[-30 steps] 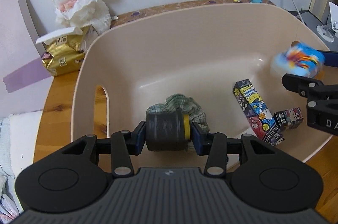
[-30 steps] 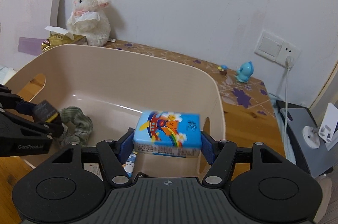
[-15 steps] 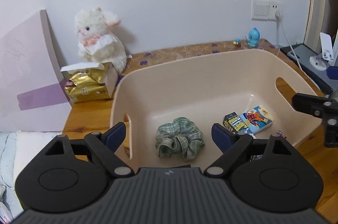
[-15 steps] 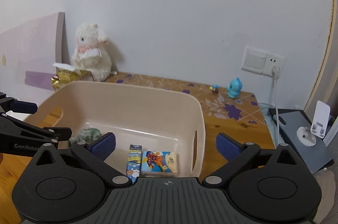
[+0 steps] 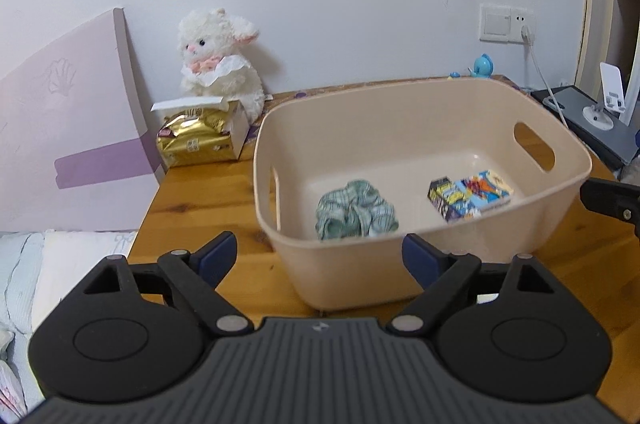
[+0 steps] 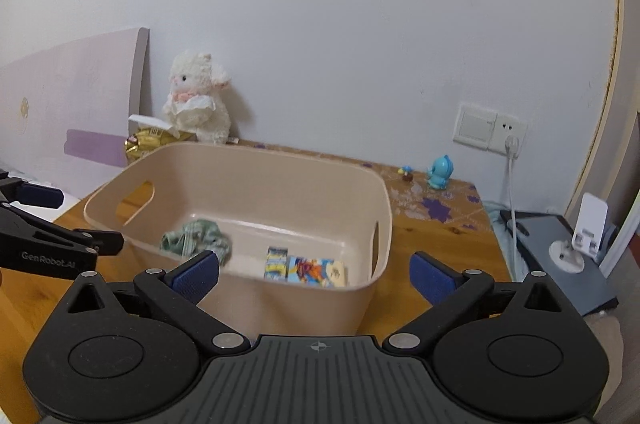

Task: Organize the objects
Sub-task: 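Grasp the wooden clip with the left tool while the right grasps the blue-white patterned box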

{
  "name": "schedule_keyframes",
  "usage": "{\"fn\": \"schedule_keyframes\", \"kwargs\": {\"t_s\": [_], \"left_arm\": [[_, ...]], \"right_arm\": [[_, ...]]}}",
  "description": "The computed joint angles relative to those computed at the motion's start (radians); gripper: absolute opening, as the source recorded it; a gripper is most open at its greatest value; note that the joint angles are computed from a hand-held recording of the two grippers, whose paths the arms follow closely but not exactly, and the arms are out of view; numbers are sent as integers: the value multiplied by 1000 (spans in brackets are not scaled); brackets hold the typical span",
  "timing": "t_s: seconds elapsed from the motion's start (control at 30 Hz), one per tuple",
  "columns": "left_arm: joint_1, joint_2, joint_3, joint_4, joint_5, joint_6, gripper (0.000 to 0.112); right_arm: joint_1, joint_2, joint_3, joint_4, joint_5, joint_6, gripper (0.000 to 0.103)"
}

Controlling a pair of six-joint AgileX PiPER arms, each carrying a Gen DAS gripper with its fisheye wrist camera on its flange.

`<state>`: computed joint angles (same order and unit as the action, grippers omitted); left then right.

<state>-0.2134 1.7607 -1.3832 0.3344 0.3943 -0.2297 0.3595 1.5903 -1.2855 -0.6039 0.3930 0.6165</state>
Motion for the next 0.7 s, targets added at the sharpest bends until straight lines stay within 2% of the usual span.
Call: {"fn": "schedule_keyframes", "kwargs": {"t_s": [0.4, 0.7], "left_arm": [[22, -27, 184, 76, -90, -89, 90], [43, 11, 220, 125, -130, -148, 90]], "right_arm": [[55, 14, 164, -145, -37, 208, 103], [102, 118, 164, -277, -44, 391, 103]]}}
